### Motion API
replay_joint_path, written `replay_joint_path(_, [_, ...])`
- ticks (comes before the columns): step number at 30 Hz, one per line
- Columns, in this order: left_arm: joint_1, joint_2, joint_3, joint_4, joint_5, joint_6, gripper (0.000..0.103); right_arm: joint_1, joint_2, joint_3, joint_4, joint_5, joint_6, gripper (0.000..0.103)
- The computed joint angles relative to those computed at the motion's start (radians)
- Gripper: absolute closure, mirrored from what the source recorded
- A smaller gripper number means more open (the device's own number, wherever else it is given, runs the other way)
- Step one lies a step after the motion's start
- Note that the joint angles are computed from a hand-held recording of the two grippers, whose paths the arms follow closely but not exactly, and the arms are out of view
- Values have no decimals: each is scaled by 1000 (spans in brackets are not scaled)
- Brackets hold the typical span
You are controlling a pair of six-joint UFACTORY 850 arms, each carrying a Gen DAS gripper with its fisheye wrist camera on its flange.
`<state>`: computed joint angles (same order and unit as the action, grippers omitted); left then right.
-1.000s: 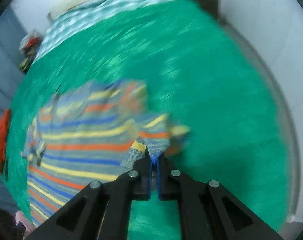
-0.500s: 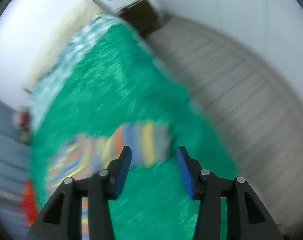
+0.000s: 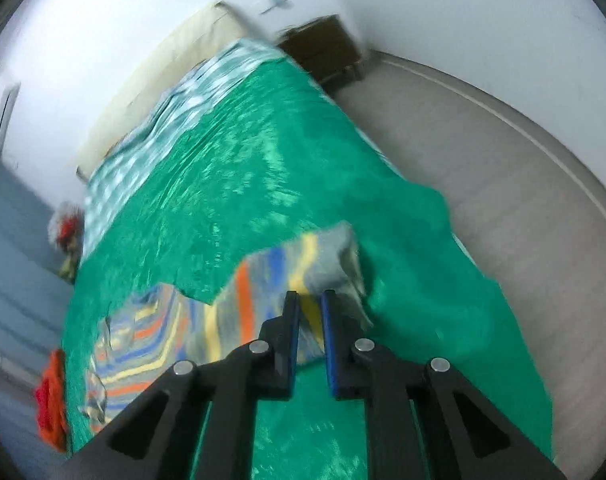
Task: Fold small clothes
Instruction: 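Grasp a tucked sleeve cuff with the right gripper and pull it outward, then open the right gripper to release the extended sleeve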
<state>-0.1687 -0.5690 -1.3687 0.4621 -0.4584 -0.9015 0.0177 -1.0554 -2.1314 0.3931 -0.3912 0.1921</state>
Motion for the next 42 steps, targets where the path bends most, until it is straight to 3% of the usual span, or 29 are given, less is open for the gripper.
replay_joint_path(3, [-5, -6, -10, 8, -15, 1, 10, -4, -118, -207, 84, -160, -102, 90])
replay_joint_path(5, [-10, -4, -9, 33, -17, -14, 10, -12, -158, -244, 281, -141, -239, 90])
replay_joint_path(7, [-17, 0, -5, 71, -19, -39, 10, -21, -111, -154, 490, -94, -347, 82])
replay_joint_path(8, [-19, 0, -5, 81, -22, -43, 10, -22, -52, -50, 595, -43, -404, 68])
replay_joint_path(9, [-21, -1, -5, 85, -23, -42, 10, -27, -4, 37, 699, -12, -488, 64])
replay_joint_path(11, [-22, -8, -11, 79, -27, -28, 10, -30, 77, 194, 893, 36, -617, 64])
replay_joint_path(13, [-22, -17, -21, 45, -31, 12, 10, -32, 122, 300, 974, 53, -646, 64])
replay_joint_path(15, [-23, -23, -29, 27, -34, 39, 10, -34, 114, 322, 1020, 62, -685, 68])
replay_joint_path(19, [-23, -23, -31, 8, -35, 54, 10, -39, 79, 297, 1277, 98, -862, 69])
replay_joint_path(20, [-21, -22, -31, -2, -34, 60, 10, -40, 70, 281, 1255, 107, -833, 73])
replay_joint_path(22, [-16, -17, -26, -18, -31, 60, 10, -34, 52, 239, 1088, 141, -695, 98])
replay_joint_path(27, [-8, 2, 1, -11, -9, 21, 10, -23, 163, 322, 565, 182, -213, 98])
replay_joint_path(33, [-17, -28, -33, -15, -30, 68, 10, -3, 244, 345, -63, -9, 261, 99])
replay_joint_path(35, [-19, -24, -30, -6, -21, 65, 10, 13, 219, 315, -266, -92, 436, 99])
replay_joint_path(40, [-14, -16, -18, -25, -7, 88, 10, 42, 176, 288, -479, -153, 569, 100])
replay_joint_path(42, [-8, -8, -11, -32, -1, 102, 10, 59, 168, 263, -562, -186, 598, 95])
